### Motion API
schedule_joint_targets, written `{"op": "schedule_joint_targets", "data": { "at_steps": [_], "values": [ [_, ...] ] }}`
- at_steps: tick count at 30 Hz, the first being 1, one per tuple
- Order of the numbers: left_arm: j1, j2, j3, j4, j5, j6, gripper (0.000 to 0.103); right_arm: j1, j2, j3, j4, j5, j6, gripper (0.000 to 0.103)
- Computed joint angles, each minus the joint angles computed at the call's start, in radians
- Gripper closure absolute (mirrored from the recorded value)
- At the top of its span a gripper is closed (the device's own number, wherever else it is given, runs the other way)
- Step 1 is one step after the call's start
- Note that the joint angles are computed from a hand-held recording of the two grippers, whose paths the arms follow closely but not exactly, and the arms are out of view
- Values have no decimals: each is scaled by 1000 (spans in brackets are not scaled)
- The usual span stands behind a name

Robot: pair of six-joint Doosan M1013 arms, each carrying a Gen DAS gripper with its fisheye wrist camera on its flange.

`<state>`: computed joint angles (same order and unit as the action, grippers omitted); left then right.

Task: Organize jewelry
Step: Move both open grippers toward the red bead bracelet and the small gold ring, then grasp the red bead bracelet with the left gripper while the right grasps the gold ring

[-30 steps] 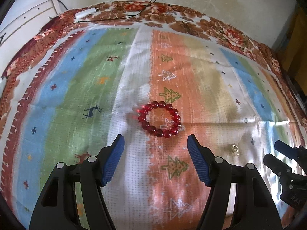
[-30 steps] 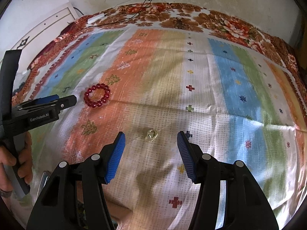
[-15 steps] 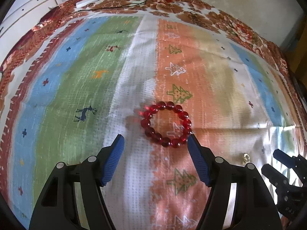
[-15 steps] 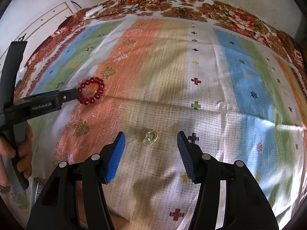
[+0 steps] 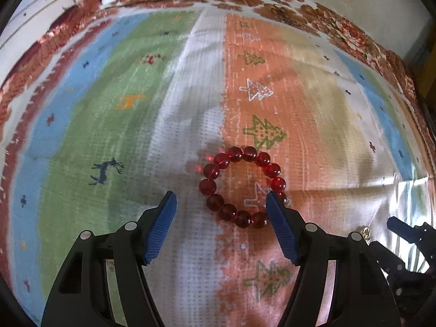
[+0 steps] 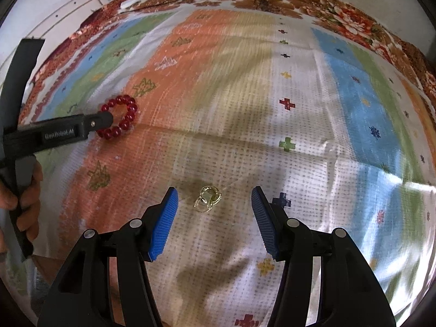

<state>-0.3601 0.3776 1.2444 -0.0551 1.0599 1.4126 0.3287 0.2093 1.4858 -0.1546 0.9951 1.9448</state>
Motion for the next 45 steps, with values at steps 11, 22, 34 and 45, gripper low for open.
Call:
{"op": "schedule_joint_targets", "data": {
  "at_steps": [11, 22, 34, 45],
  "values": [
    [-22, 4, 12, 82, -39, 35, 37, -2, 18, -5, 7, 27, -23, 47],
    [-18, -4, 31, 75, -68, 49, 72, -19, 13, 0, 57, 18, -25, 88],
    [-5, -30, 43, 37, -93, 19, 90, -25, -2, 11, 73, 8, -26, 93],
    [-17, -62, 59, 33, -116, 44, 90, -13, -30, 23, 32, 4, 5, 93]
  ]
}}
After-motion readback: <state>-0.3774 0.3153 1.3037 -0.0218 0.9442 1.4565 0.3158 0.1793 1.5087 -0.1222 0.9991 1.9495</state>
